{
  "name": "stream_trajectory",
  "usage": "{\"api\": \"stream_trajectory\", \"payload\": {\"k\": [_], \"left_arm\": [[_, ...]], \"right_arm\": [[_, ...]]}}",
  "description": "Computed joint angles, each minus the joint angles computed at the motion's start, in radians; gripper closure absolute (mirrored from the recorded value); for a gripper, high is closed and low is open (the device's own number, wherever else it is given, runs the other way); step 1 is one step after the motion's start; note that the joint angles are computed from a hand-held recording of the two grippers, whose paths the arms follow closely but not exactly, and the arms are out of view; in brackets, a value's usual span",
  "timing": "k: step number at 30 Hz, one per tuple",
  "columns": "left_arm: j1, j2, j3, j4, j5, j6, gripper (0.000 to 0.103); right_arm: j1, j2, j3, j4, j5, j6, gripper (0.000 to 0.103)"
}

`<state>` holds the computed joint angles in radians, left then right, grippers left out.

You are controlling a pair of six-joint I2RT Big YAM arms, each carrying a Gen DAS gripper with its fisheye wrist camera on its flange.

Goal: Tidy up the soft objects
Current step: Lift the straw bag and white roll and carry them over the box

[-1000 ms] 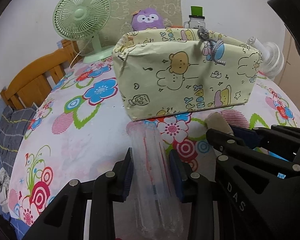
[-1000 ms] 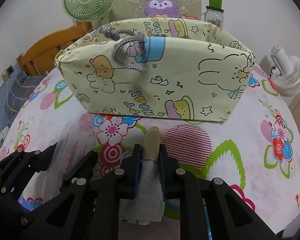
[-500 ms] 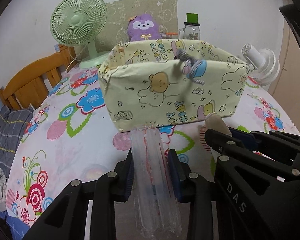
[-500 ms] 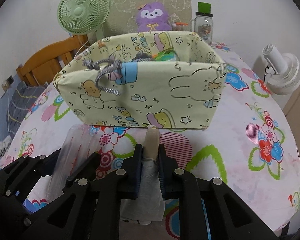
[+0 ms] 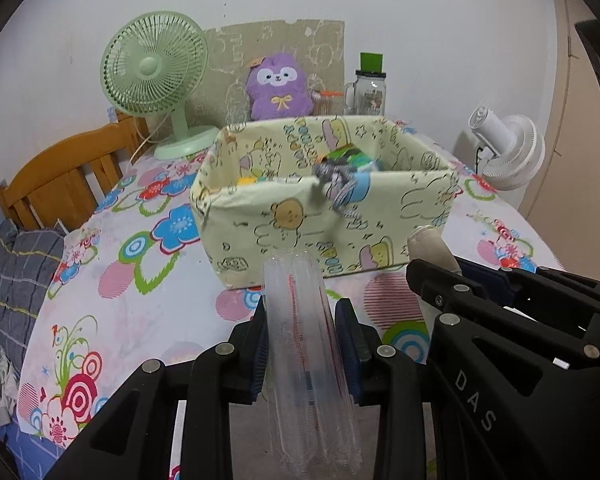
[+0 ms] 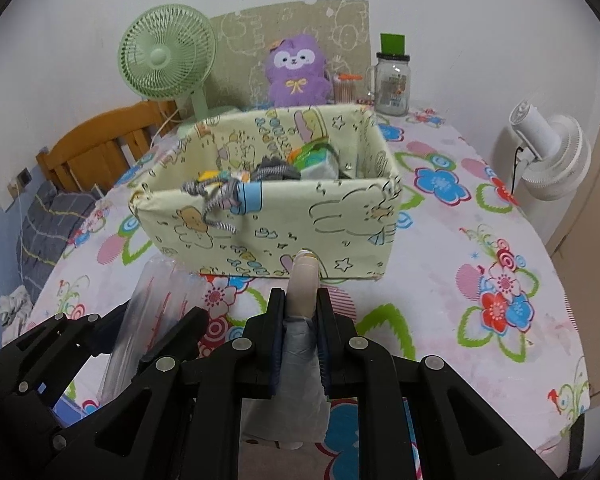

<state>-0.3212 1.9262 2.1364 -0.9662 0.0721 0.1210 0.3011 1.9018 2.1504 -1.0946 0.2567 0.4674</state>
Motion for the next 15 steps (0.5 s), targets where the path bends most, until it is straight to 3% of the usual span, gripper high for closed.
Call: {"api": "stream_trajectory", "payload": {"k": [15], "left_arm": [[-0.010,-0.032,0.009,0.014,0.025,-0.005,0.075]], "right_arm": [[0.002,-0.050,-0.008,0.012,0.040,-0.006,0.085]]}}
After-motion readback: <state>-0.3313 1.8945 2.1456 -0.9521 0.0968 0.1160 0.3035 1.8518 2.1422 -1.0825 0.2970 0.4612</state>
